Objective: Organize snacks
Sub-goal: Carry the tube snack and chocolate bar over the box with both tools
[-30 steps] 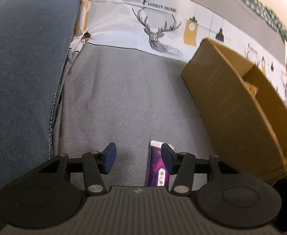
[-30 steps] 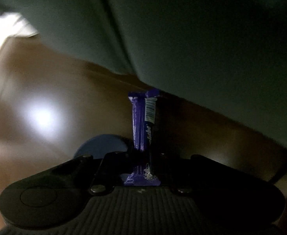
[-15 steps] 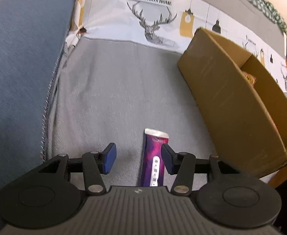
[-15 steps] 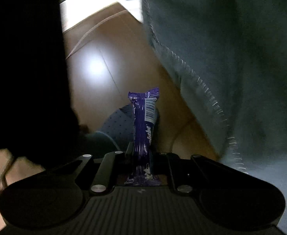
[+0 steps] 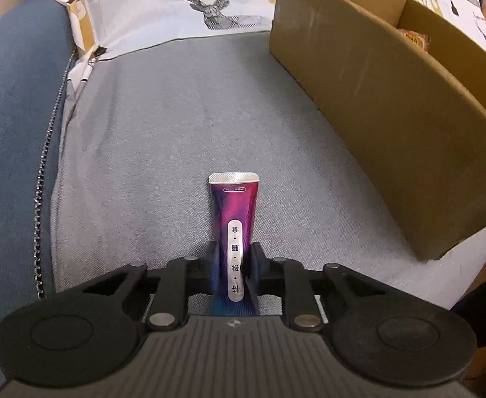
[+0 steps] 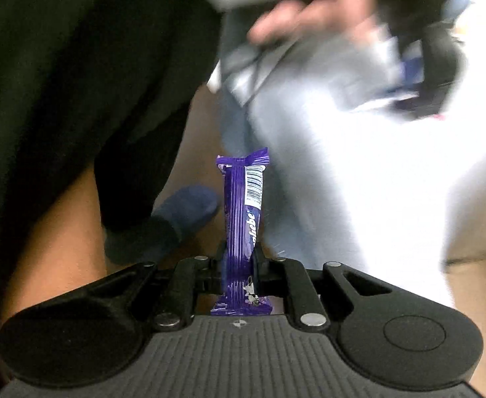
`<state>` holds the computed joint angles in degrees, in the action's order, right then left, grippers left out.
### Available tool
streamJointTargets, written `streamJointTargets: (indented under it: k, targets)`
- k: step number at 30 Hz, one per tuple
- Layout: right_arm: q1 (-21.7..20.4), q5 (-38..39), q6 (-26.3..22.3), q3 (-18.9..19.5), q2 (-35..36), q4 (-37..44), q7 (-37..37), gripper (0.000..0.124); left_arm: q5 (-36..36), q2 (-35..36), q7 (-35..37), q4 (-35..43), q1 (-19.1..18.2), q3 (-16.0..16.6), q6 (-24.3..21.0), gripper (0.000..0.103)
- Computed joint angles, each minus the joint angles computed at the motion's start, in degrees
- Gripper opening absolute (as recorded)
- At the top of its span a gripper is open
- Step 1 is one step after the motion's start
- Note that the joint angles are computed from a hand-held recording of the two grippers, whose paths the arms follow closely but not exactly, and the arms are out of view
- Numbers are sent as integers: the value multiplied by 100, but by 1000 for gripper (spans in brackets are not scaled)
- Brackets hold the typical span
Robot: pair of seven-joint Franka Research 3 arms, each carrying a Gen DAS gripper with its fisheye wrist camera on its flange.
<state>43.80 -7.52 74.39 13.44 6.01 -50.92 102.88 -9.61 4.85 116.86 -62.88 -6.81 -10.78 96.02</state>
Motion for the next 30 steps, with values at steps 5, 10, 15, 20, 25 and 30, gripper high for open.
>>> streamJointTargets:
  k: [5,10,15,20,25,30]
  targets:
    - [56,-725,497,11,-321,126,612,14,-363,-142,-450,15,6,9,509,19]
    - [-329,-1402,1437,79,-816,-191,1137,14,-409,-121,-1051,217,-59,-18,1055,19]
    - [-1026,-1878,2622,10,-1390,-956,1742,14,-167,37,-1626,551,-213,-105,1269,19]
    - [-1641,-2227,3825,-42,-2322,-2605,2384,14,-54,236,-2142,924,-295,-153,1148,19]
    - [-2209,-2342,4200,101,-2889,-3510,3069,14,107,246,-2493,927,-421,-214,1373,19]
    - [-2751,-2418,4414,247,-3203,-3929,3273,14,106,-72,-2733,386,-513,-249,2160,19]
